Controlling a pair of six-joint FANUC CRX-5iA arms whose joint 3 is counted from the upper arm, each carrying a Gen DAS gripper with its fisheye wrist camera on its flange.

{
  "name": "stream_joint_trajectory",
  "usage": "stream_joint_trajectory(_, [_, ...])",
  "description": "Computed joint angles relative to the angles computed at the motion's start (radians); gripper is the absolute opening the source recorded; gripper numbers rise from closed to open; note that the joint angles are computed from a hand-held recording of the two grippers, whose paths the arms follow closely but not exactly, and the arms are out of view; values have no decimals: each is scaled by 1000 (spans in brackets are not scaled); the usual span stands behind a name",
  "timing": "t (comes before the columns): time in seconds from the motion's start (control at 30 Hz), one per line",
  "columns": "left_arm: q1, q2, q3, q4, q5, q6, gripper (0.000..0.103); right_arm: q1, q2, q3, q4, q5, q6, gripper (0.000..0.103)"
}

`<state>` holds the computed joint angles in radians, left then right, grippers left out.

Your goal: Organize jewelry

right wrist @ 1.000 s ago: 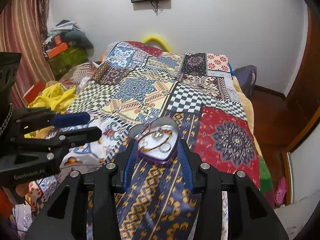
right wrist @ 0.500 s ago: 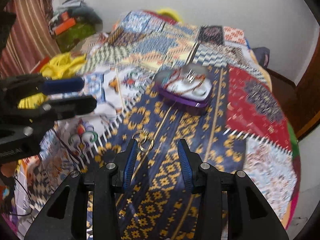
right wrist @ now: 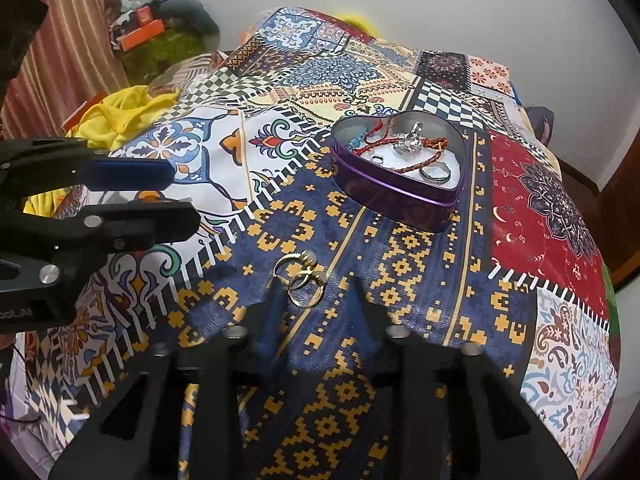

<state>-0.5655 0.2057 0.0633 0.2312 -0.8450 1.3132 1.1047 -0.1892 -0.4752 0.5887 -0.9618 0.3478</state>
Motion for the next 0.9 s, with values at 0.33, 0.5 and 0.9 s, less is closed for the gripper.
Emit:
stream_joint_trajectory(0.33, [-47,67,48,9,-34,-49,40,1,-49,-39,18,-5,-51,6])
stream_joint_trajectory(0.5, [-67,111,88,-8,-52,-48,31,-5,-72,-40,5,-61,-58,6])
stream_joint_trajectory(0.9, [-67,130,87,24,-11,-76,16,-20,-107,-41,-57,-36,-45,38])
